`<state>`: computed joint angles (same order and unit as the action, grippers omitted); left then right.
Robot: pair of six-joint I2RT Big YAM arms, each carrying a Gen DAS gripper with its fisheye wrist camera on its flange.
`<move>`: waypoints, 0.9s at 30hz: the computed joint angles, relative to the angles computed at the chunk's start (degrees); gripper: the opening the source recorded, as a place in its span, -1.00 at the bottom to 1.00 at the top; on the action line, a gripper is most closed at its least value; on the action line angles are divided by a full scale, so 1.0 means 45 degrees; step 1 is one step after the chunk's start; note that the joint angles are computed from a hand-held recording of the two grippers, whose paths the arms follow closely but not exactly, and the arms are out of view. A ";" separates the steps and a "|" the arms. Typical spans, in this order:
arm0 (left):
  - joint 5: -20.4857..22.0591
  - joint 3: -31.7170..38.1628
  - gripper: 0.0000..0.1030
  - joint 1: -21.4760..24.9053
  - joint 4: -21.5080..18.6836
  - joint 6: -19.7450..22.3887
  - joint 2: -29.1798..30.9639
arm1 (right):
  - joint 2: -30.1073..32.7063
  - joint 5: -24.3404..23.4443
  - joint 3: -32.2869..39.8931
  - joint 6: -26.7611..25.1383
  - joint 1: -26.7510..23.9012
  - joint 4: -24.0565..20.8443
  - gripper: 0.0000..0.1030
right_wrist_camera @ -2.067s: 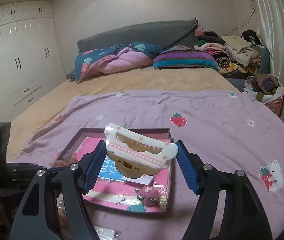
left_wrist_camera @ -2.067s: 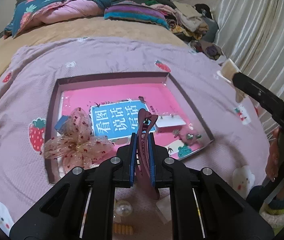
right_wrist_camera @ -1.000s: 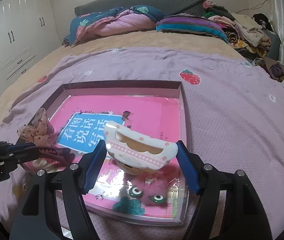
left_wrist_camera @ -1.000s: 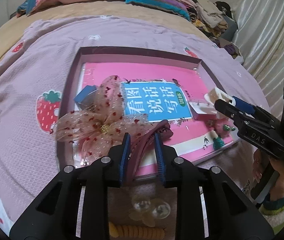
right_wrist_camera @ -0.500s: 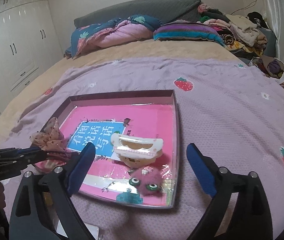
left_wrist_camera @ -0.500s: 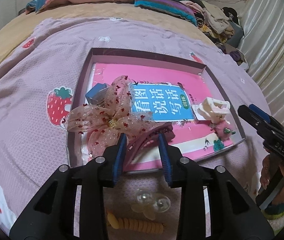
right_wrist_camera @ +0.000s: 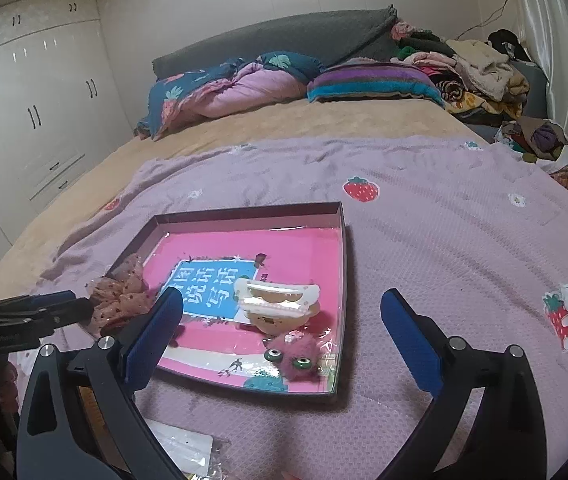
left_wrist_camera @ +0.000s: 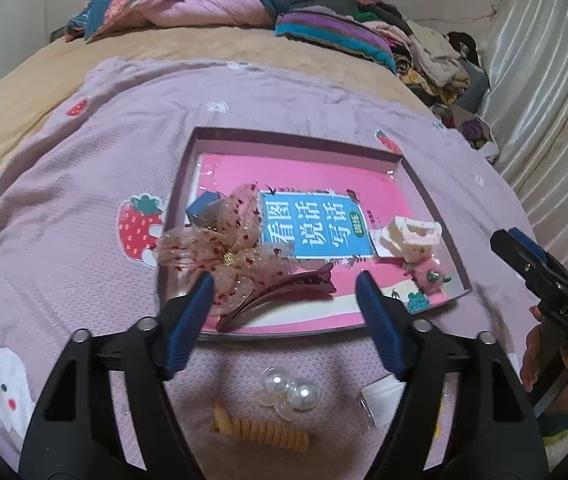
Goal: Organize jewelry
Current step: 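Withdraw both tools from the tray toward the remaining items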
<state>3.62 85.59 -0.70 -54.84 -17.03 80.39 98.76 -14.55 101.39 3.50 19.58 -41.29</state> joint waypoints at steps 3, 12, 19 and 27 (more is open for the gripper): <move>-0.0128 -0.0044 0.53 0.0055 0.0038 -0.0107 -0.0217 | -0.0224 -0.0061 -0.0172 0.0041 -0.0009 0.0113 0.91; -0.0249 -0.0285 0.75 0.0253 0.0204 -0.0458 -0.1038 | -0.1173 -0.0103 -0.0786 0.0302 0.0042 0.0609 0.91; -0.0148 -0.0530 0.81 0.0392 0.0451 -0.0550 -0.1735 | -0.2063 0.0129 -0.1349 0.0381 0.0159 0.0883 0.91; 0.0047 -0.0969 0.81 0.0442 0.0658 -0.0493 -0.2457 | -0.2953 0.0459 -0.2145 0.0134 0.0387 0.0891 0.91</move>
